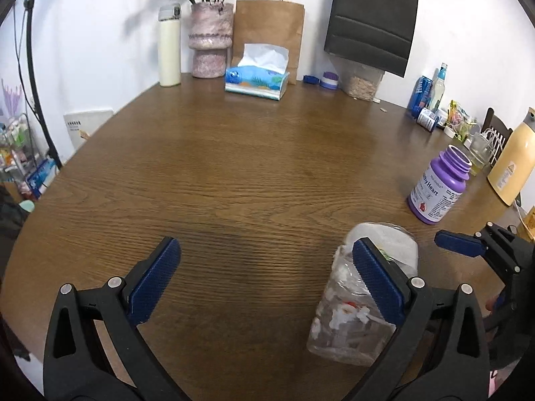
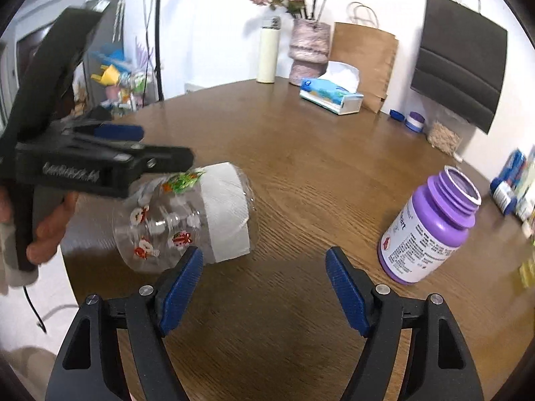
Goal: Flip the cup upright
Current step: 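Lift the cup with the right gripper while the left gripper closes on its body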
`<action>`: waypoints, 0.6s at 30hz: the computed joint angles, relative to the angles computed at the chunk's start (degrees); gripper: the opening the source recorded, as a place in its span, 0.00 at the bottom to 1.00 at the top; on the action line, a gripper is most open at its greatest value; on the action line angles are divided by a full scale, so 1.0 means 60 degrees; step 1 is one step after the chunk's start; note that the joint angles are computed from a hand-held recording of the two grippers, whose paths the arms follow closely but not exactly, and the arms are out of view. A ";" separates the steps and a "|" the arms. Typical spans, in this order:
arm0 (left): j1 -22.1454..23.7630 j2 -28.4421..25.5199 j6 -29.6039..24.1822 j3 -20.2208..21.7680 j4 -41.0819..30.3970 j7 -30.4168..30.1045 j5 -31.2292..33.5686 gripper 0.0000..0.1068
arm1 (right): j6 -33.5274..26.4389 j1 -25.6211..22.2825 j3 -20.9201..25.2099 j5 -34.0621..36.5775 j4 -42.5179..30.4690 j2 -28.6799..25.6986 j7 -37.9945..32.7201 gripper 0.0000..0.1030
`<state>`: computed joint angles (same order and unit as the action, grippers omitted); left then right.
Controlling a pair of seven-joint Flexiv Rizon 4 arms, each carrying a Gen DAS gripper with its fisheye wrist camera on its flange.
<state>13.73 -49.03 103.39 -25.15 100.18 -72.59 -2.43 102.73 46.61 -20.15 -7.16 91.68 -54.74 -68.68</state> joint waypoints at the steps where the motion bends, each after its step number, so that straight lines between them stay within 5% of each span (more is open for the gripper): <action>1: 0.0334 -0.0014 0.0202 -0.0391 0.0153 0.0028 0.0183 0.96 | 0.0059 0.0067 -0.0062 0.0075 0.0046 0.0013 0.0039 0.78; 4: 0.1752 -0.0292 0.0504 -0.2295 0.0806 0.0792 0.0562 0.96 | 0.0275 0.0814 -0.0878 0.0611 0.0445 0.0018 0.0192 0.78; 6: 0.2268 -0.0500 -0.0899 -0.2918 0.0540 0.0834 0.1732 0.96 | 0.0277 0.0896 -0.0924 0.0832 0.0611 0.0124 0.0262 0.78; 7: 0.2126 -0.0456 -0.1667 -0.2762 0.0274 0.0702 0.2150 0.96 | 0.0283 0.0908 -0.0867 0.0930 0.0765 0.0232 0.0312 0.78; 10: 0.0811 -0.0067 -0.3033 -0.1460 -0.0198 0.1572 0.0960 0.91 | 0.0498 0.0962 -0.0814 0.1173 0.1307 0.0503 0.0308 0.78; 11: 0.0566 -0.0074 -0.3424 -0.1222 -0.0398 0.1645 0.0800 0.67 | 0.0477 0.1227 -0.1099 0.1377 0.1560 0.0549 0.0332 0.78; 12: 0.0356 -0.0068 -0.3698 -0.1013 -0.0545 0.1699 0.0665 0.56 | 0.0503 0.1457 -0.1344 0.1554 0.1751 0.0547 0.0360 0.78; 15: 0.0430 -0.0135 -0.3549 -0.1212 -0.0469 0.2088 0.0278 0.55 | 0.0713 0.1666 -0.1520 0.1967 0.2200 0.0675 0.0445 0.78; 18: 0.1083 -0.0237 -0.2348 -0.2147 0.0066 0.2460 -0.0116 0.55 | 0.1261 0.1807 -0.1673 0.2485 0.2545 0.0818 0.0403 0.78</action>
<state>20.23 -50.45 89.30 -38.03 100.57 -57.83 -3.13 110.30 57.45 -30.19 7.75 106.96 -49.84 -66.26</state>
